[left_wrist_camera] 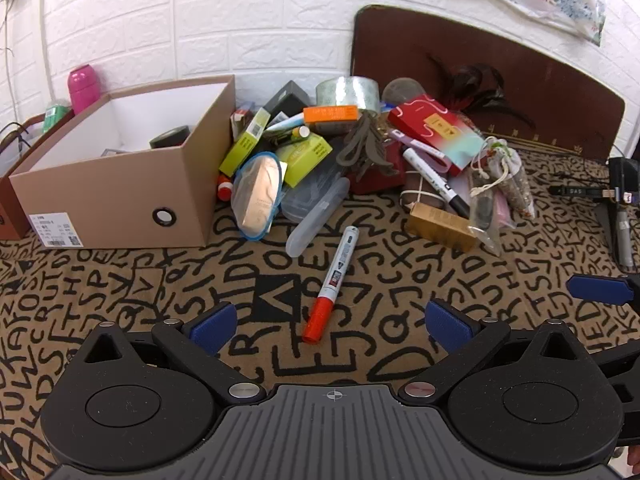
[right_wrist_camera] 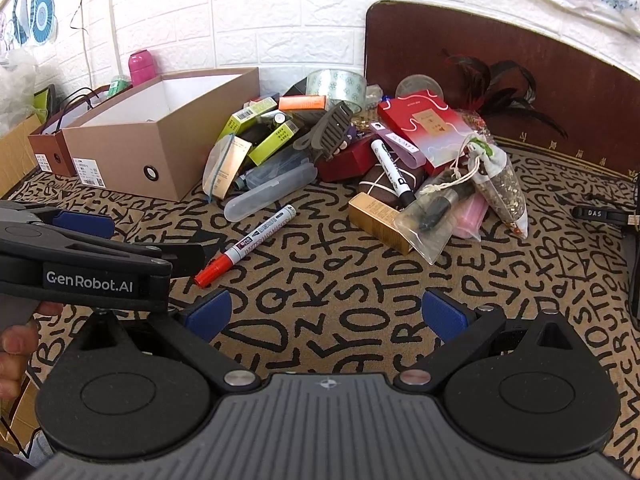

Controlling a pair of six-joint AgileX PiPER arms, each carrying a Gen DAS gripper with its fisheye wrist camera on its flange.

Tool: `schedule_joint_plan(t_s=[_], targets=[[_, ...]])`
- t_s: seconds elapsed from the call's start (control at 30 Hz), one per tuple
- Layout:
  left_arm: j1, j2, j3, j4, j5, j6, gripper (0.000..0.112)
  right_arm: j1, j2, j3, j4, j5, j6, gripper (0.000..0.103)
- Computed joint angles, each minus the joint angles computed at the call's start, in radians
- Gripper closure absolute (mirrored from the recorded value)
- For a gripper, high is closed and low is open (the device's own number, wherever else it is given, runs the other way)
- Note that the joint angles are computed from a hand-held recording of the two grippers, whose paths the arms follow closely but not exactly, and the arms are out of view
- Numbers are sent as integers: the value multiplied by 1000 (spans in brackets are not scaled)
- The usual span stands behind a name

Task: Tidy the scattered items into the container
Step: 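Grasp the red-capped white marker with the left tool while the right grasps the gold box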

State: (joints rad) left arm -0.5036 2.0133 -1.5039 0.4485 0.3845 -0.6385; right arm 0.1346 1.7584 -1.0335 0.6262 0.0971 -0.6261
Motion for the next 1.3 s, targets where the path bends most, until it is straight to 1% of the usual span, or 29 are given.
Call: schedule_joint_plan(t_s=[0.13, 0.27, 0.4, 0.5, 0.53, 0.63, 0.7, 0.77, 0.8, 0.87, 0.97, 1.0, 1.03, 1.07, 1.1, 1.13, 1.17, 1.2, 1.23, 1.27, 1.3], targets=[[5, 28, -34, -23, 17, 22, 9, -12, 30, -31, 29, 24, -26, 2], [16, 64, -77, -75, 35, 75, 9, -23, 64, -68, 14, 47, -14, 2], [23, 112, -117, -73, 39, 76, 9, -36, 110, -110, 33, 73, -34, 2], [37, 167, -159, -102, 43, 115, 9, -49, 163, -151, 21, 90, -25, 2], [45, 189, -180, -130, 47, 145, 9, -51, 186, -172, -11, 97, 1, 2], [75, 255, -251, -276, 55, 299, 10, -55, 250, -226, -61, 100, 39, 2], [87, 298, -315, -347, 84, 383, 18, -60, 290, -270, -56, 100, 15, 5], [97, 343, -385, -411, 117, 468, 21, -70, 324, -321, -18, 113, -43, 6], [100, 366, -420, -430, 131, 496, 23, -77, 345, -355, -14, 130, -52, 7], [100, 394, -458, -412, 125, 504, 26, -88, 390, -431, -59, 162, -7, 9], [100, 431, -517, -387, 129, 518, 34, -109, 465, -553, -141, 224, 103, 15], [100, 443, -533, -376, 125, 515, 39, -115, 487, -582, -166, 228, 144, 17], [100, 457, -557, -363, 127, 511, 41, -118, 508, -610, -209, 226, 195, 18], [100, 471, -580, -350, 130, 506, 48, -120, 530, -639, -249, 227, 238, 18], [99, 483, -599, -338, 132, 502, 61, -125, 551, -667, -265, 228, 255, 17], [98, 493, -618, -334, 135, 503, 67, -128, 566, -682, -256, 221, 245, 18], [99, 503, -637, -342, 140, 514, 81, -128, 575, -694, -250, 213, 237, 19], [102, 510, -651, -372, 143, 543, 100, -124, 582, -703, -260, 205, 243, 25], [107, 518, -668, -405, 151, 571, 102, -119, 581, -700, -271, 192, 245, 40], [111, 523, -681, -423, 160, 588, 102, -114, 575, -690, -276, 180, 238, 47], [113, 523, -681, -438, 163, 608, 102, -110, 568, -682, -257, 182, 204, 63]])
